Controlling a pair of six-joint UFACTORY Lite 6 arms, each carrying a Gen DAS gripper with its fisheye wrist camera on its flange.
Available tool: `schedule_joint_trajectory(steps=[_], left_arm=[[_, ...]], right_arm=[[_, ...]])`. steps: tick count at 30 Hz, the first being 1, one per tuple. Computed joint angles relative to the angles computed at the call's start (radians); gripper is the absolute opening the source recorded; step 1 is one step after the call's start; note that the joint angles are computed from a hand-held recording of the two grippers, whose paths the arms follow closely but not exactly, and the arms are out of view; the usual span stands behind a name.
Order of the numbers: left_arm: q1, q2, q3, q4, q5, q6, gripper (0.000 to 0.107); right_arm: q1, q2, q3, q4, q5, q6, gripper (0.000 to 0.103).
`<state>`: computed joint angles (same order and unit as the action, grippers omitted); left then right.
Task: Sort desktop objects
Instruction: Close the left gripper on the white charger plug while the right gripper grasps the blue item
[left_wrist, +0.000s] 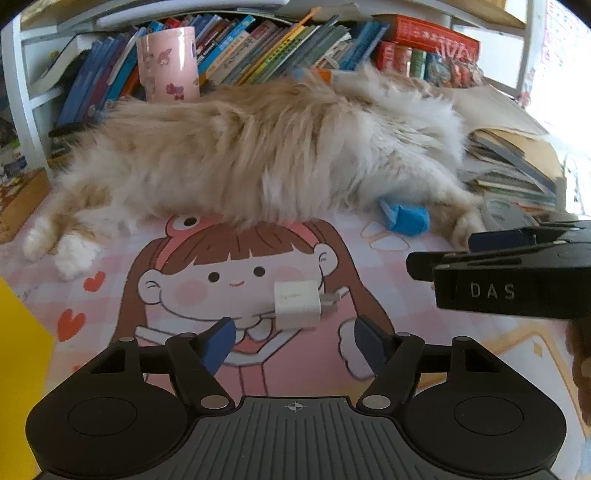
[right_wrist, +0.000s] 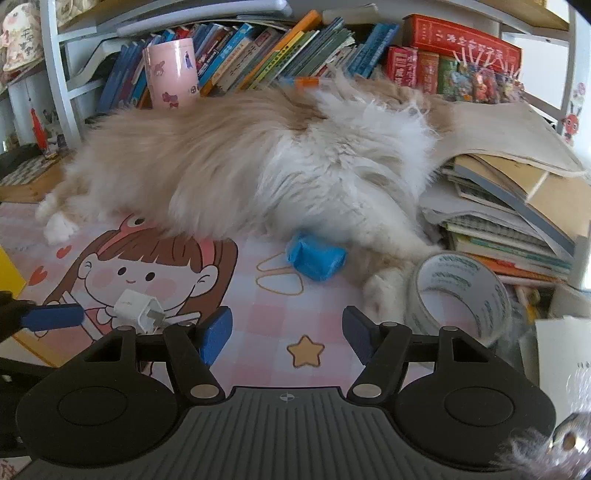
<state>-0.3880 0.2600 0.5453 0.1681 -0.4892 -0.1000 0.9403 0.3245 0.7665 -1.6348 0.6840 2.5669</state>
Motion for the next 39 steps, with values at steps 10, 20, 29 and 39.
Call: schedule_joint_trajectory(steps=[10,20,29,39], left_arm=[[-0.071,0.149,0.117,-0.146,-0.041,0.109,0.051],[0.031,0.014,0.015,0.016,-0.012,-0.04,0.042],[0.162,-0.379,-0.251,0.299,0.092,-0.243,0.042],[0.286,-0.731,-0.42,0.868,0.203,-0.794,0.042]], right_arm=[[-0.09,0.082,0.079,-0.098,-0.034,-0.018,0.065],[-0.162,0.209,0.199,-0.09,-0.055,-0.072,0.065],[-0.213,0.288,0.281,-0.079,-0.045,-0.036,0.057],[-0.223,0.307,0.297,-0.074,-0.028,-0.03,0.039]])
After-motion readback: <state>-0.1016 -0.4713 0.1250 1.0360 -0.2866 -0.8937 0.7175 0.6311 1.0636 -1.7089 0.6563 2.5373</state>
